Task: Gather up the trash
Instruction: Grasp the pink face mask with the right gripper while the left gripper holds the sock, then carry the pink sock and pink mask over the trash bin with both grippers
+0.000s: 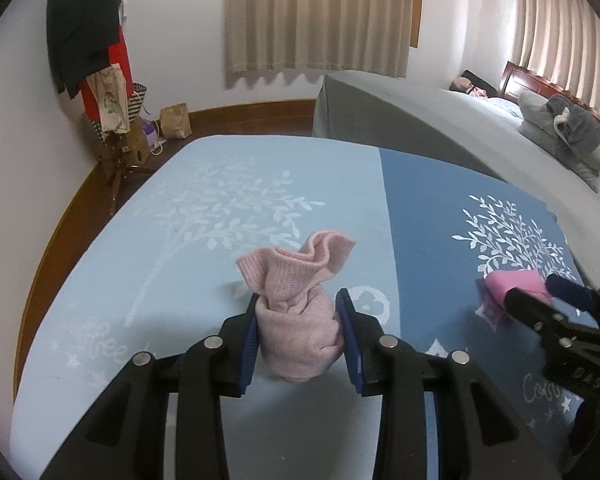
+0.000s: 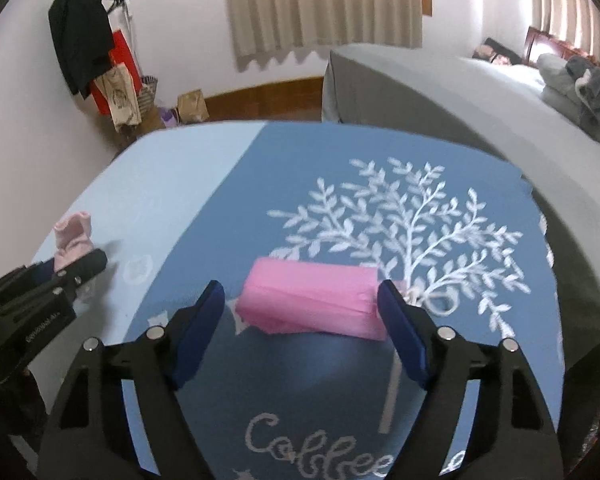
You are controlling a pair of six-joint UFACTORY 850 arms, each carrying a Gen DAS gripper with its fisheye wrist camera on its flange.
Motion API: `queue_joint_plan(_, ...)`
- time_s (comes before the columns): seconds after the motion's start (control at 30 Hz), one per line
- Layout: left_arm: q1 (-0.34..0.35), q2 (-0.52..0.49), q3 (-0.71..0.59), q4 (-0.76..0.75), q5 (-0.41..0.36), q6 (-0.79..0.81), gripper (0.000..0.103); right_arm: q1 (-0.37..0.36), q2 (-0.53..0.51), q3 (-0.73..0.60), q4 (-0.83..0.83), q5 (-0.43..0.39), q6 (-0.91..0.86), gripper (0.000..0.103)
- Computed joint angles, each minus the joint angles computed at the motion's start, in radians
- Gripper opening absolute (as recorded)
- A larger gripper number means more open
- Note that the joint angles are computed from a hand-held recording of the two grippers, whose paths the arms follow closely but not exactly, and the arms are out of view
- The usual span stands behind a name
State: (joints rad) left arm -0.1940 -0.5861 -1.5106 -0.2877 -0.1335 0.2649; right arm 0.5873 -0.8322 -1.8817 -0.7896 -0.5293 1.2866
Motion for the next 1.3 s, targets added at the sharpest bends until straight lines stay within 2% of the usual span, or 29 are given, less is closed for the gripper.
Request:
queue_joint_plan(0.13,0.0,-0.003,-0.003,-0.01,-0.006,0.011,0.036,-0.002,-0.031,-0.047,0.083,-0.028,-0.086,0.066)
queue_joint_plan(0.33,-0.003,-0.008,-0.008,-0.002,-0.013,0.005,0.036,0.0,-0.047,-0.068,0.083,-0.053,-0.078,0.056)
queue_joint_plan(0.43,-0.005,-0.006,-0.006,0.007,-0.012,0.0,0.036,-0.003,-0.031,-0.04,0.064,-0.025,-0.04,0.04)
queue_joint_plan(0.53,-0.007,-0.001,0.0,-0.015,-0.013,0.021,0.036,-0.005,-0.01,-0.008,0.046,0.004,-0.023,0.033)
queue_joint_plan(0.67,-0.014,0.016,0.022,-0.089,-0.006,0.1,0.036,-0.01,0.046,0.079,-0.002,0.058,0.057,0.031)
queue_joint_plan(0.83,-0.03,0.049,0.061,-0.227,0.002,0.234,0.036,-0.002,0.108,0.162,-0.082,0.066,0.154,0.031)
queue_joint_plan(0.97,-0.052,0.077,0.09,-0.263,0.012,0.282,0.036,0.009,0.172,0.247,-0.177,0.06,0.253,0.031)
queue_joint_plan(1.17,-0.089,0.14,0.144,-0.48,0.03,0.524,0.036,0.028,0.271,0.367,-0.319,0.037,0.402,0.031)
queue_joint_plan(1.3,-0.112,0.183,0.174,-0.696,0.029,0.744,0.036,0.039,0.333,0.437,-0.385,0.014,0.473,0.031)
